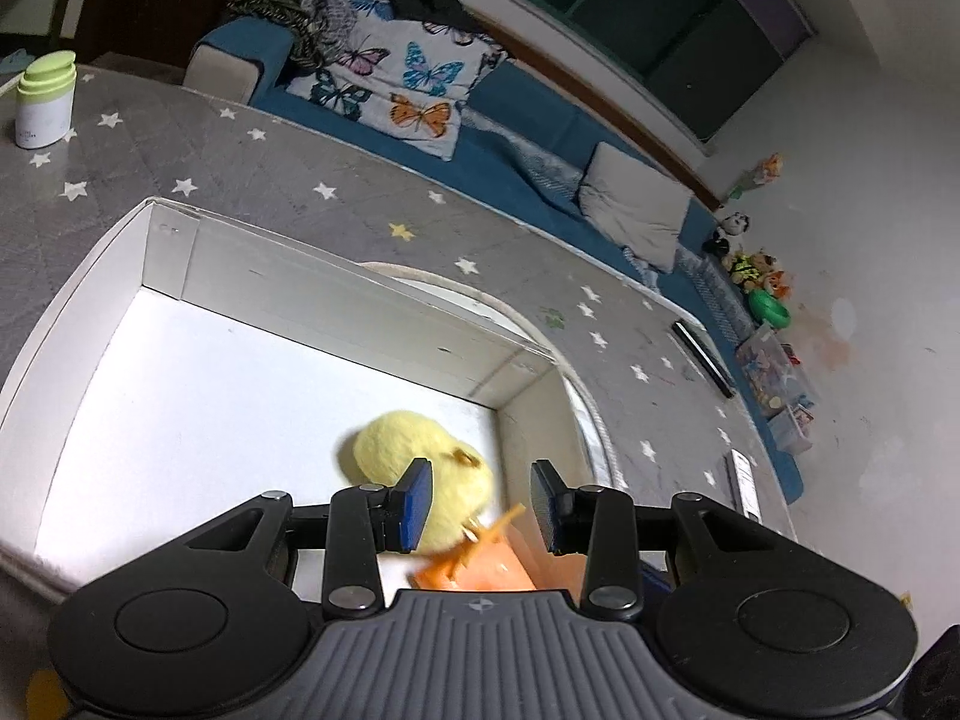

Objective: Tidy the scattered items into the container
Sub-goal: 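Carry the chick plush into the white box and open both grippers, then move both grippers to the small yellow rubber duck on the table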

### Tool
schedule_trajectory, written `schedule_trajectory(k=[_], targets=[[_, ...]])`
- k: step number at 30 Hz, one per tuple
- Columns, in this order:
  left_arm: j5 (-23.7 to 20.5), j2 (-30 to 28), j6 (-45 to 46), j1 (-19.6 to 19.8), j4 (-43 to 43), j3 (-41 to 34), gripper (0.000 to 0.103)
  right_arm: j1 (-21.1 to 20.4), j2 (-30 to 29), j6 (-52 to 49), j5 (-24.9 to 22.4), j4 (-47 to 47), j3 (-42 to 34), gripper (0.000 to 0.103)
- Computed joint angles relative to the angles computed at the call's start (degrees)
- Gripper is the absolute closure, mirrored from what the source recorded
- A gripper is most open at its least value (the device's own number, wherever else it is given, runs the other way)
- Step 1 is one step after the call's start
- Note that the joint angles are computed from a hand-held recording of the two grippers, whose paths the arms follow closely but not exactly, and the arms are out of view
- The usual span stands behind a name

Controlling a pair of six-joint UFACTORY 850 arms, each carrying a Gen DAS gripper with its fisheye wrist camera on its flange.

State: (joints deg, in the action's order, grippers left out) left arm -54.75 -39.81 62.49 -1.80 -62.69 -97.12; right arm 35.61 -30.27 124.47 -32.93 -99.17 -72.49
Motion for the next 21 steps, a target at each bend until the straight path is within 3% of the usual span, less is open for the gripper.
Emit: schedule_trajectory(k=[13,21], targets=[[-0.3,8.4,9.3,3.8,-2.6,12.5,0.065,4.8,3.2,6.7,-1.8,-2.9,5.8,0.023],[3.4,12.8,13.9,7.6,-3.4,19.2,0.065,6.2,2.9,8.5,0.8,-5.8,6.4,0.023]])
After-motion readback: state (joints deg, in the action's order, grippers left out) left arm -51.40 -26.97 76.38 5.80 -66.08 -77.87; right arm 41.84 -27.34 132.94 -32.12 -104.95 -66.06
